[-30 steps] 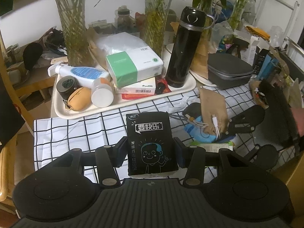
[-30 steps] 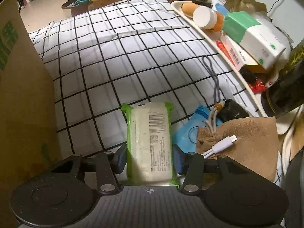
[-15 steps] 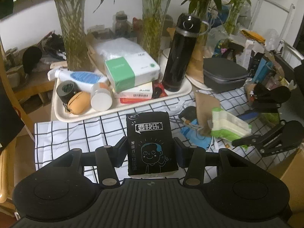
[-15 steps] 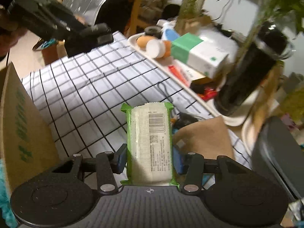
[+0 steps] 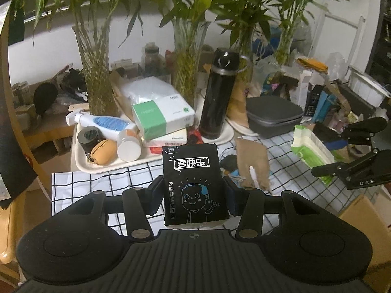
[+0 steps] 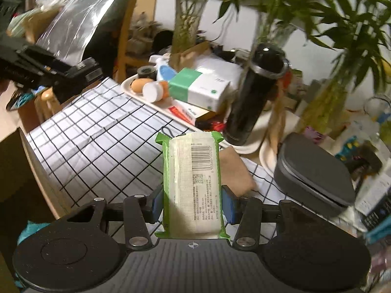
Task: Organize soft objects
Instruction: 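Grasp the green wet-wipe pack with the right gripper and lift it, then carry the tissue pack and wipe pack over the cardboard box with both grippers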
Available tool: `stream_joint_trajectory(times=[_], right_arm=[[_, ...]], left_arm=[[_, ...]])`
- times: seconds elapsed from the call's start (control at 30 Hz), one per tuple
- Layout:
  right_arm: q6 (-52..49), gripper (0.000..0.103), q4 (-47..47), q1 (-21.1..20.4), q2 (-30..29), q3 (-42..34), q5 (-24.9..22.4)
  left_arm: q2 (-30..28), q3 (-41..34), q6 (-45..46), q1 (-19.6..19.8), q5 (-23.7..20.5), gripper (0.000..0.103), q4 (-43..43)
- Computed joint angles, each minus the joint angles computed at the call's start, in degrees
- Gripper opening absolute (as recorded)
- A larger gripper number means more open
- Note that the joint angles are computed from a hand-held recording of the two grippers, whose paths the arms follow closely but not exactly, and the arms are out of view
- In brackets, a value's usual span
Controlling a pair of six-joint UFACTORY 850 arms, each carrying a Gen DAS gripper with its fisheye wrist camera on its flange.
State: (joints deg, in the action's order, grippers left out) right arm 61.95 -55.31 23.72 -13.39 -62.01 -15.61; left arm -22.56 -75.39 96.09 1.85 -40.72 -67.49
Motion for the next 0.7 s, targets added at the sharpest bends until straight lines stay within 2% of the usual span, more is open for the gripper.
stream_joint_trajectory(times=[0.3, 0.53, 0.7], right_arm=[[21.74, 0.051, -13.89, 2.93, 5.43, 4.96, 0.15], [31.83, 0.051, -20.24, 5.28, 8.49, 8.15, 1.02], [50.71, 0.051, -36.57, 6.48, 12.46, 11.52, 0.80]], left_arm=[[3.77, 4.98, 4.91, 0.83, -4.44, 0.049, -4.14], [7.05, 9.38, 8.23, 2.05, -8.43, 0.049, -7.11], [8.83, 12.00, 10.14, 3.09, -11.21, 0.049, -8.16]])
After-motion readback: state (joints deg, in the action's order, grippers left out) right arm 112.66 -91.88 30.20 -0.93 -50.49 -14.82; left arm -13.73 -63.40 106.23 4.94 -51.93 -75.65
